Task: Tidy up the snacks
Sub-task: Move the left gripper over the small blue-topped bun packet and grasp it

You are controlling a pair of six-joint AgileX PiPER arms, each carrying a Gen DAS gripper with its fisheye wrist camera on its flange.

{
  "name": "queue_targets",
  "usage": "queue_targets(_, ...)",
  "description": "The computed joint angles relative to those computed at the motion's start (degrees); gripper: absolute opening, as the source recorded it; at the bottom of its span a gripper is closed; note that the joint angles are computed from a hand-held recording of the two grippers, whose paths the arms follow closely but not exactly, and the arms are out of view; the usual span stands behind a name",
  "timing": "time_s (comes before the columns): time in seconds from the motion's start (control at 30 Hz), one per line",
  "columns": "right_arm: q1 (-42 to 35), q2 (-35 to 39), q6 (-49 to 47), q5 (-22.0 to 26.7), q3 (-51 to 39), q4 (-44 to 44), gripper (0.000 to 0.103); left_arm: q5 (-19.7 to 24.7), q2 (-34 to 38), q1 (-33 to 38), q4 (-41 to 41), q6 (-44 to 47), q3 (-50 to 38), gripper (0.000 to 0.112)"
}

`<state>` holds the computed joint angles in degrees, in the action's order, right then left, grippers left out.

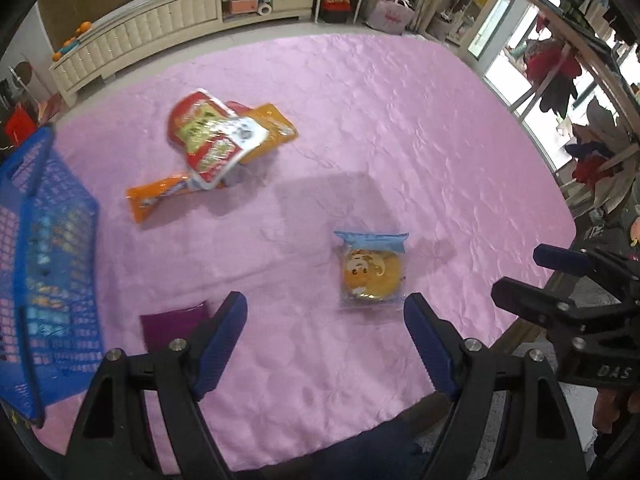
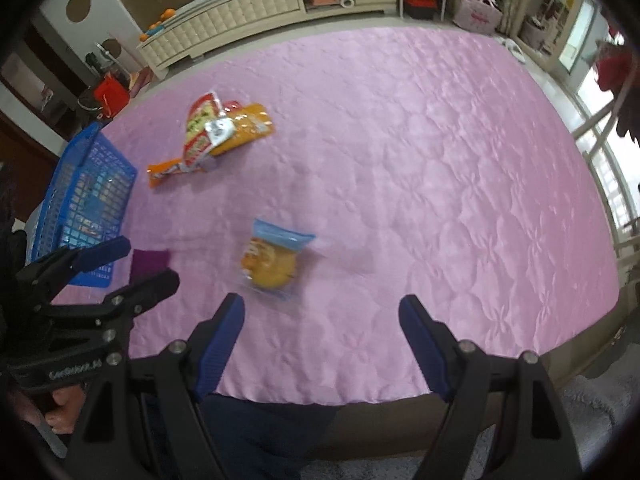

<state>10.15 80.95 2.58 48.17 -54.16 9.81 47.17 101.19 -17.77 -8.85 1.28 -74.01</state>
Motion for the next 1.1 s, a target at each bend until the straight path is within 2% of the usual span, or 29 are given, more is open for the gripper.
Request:
queue_targets(0.13, -4.18, 1.01, -3.44, -1.55, 1.57, 1.26, 0.083, 1.13, 4.93, -1.56, -1.23, -0.56, -3.78, 0.079)
queue_targets(0.27, -8.9, 3.02, -9.58, -2.62, 2.26, 6.6, 0.083, 2.82, 9.25, -3.7, -0.8, -2.03, -7.61, 0.079)
queue_targets(0.4, -10.04, 5.43, -11.03, -3.97, 2.4, 7.76, 0.083, 3.74, 12.75, -5.92, 2.37, -3.98, -10.92, 0.079)
queue_targets(0.7, -10.56, 7.93, -14.47, -4.91, 2.28, 10.41, 0.083, 7.35, 18.88, -6.52, 3.99, -5.67, -16.81, 0.079)
queue_targets(1.1, -10.13, 10.2, -13.21, -5.75, 1.47, 9.28, 0.083, 4.35, 22.88, -7.58, 6.26, -6.42, -18.62, 0.077)
